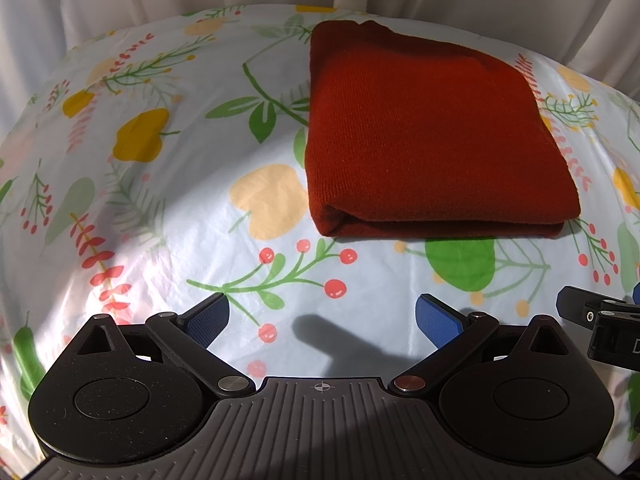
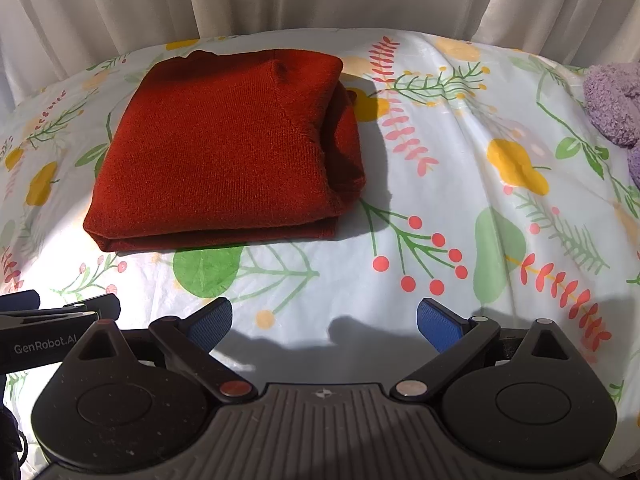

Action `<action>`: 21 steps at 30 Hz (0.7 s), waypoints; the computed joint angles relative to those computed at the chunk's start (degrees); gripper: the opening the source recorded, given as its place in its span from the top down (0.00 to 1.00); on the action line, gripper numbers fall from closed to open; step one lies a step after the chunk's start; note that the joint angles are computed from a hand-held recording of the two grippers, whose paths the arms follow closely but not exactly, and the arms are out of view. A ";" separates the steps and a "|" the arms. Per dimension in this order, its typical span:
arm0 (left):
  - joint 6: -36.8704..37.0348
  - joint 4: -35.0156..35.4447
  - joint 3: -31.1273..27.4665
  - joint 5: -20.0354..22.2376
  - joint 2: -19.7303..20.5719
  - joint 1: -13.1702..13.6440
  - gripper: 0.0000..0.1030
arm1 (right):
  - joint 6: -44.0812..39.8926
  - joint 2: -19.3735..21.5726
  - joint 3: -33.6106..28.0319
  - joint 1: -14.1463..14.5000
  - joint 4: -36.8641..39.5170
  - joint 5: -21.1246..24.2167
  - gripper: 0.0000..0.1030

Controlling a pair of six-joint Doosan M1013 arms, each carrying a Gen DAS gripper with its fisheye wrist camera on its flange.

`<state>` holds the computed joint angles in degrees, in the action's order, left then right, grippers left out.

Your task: Fold small clothes

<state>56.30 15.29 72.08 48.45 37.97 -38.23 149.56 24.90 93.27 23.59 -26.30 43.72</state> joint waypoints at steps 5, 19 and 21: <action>0.14 -0.18 0.10 -0.15 -0.06 0.06 0.01 | -0.34 0.04 -0.10 0.11 -0.04 0.15 0.04; 0.50 -0.36 0.18 -0.44 -0.21 -0.06 0.01 | 0.10 -0.05 -0.01 0.18 -0.54 0.23 0.04; 0.65 -0.67 0.19 -0.47 -0.21 -0.01 0.01 | 0.39 -0.03 -0.03 0.23 -0.71 0.31 0.04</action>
